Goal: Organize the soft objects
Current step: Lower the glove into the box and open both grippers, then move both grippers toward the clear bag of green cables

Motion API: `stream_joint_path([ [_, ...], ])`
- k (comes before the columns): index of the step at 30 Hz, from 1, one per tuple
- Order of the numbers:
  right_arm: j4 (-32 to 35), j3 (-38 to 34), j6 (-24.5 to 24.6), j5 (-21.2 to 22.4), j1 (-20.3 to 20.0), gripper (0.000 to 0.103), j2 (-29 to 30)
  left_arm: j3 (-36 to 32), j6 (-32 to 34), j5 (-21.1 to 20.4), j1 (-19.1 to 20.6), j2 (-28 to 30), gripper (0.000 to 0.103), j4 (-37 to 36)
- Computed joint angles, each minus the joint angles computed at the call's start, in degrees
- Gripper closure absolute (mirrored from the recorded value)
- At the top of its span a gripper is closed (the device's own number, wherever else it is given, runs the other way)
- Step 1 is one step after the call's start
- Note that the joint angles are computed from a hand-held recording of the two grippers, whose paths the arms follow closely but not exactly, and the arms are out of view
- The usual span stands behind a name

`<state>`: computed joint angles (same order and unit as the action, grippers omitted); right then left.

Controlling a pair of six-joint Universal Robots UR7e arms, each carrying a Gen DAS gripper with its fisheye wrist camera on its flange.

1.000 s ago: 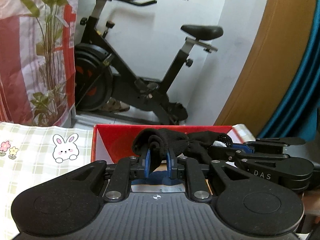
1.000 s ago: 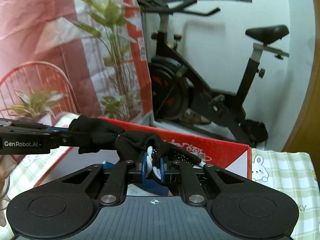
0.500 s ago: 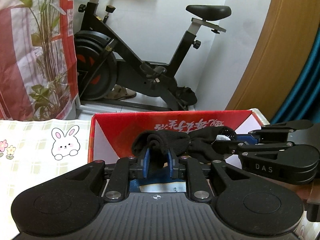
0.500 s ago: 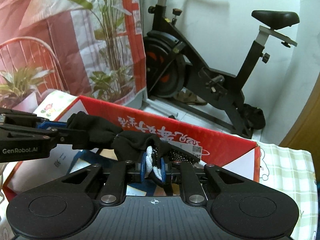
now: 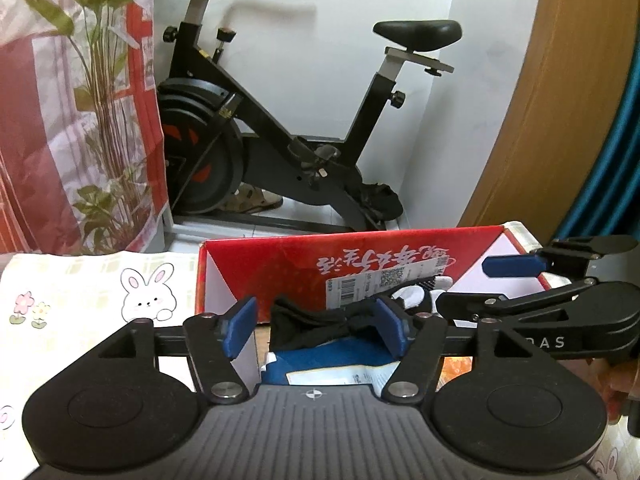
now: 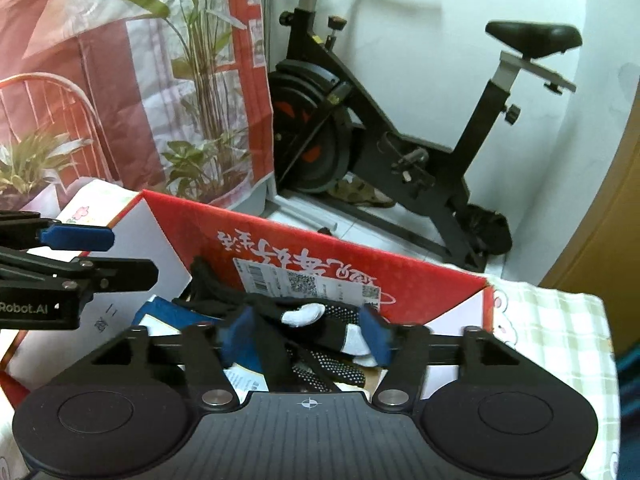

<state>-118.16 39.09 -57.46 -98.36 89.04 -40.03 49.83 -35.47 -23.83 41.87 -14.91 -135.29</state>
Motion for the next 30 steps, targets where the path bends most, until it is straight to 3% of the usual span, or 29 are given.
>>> stream_joint_path([
  [3, -0.8, 2.2, 1.1, 0.2, 0.0, 0.024, -2.0, 2.0, -1.0, 0.8, -1.1, -1.1, 0.016, 0.0],
  [8, -3.6, 7.9, 2.2, 2.6, -0.7, 0.000, -6.7, 7.4, -4.2, 1.6, -3.5, -3.8, 0.006, -0.3],
  [12, -5.4, 12.8, 3.6, 4.4, -1.6, 0.001, -10.7, 11.4, -11.1, 2.0, -5.5, -6.0, 0.002, 4.7],
  [23, -10.8, 29.0, 0.9, 9.1, -4.6, 0.000, -22.8, 21.4, -24.2, -0.6, -10.2, -9.6, 0.001, 11.0],
  [30, -12.0, 37.7, -3.2, 12.1, -7.5, 0.001, -29.7, 25.2, -29.7, -3.7, -11.9, -9.6, 0.001, 10.1],
])
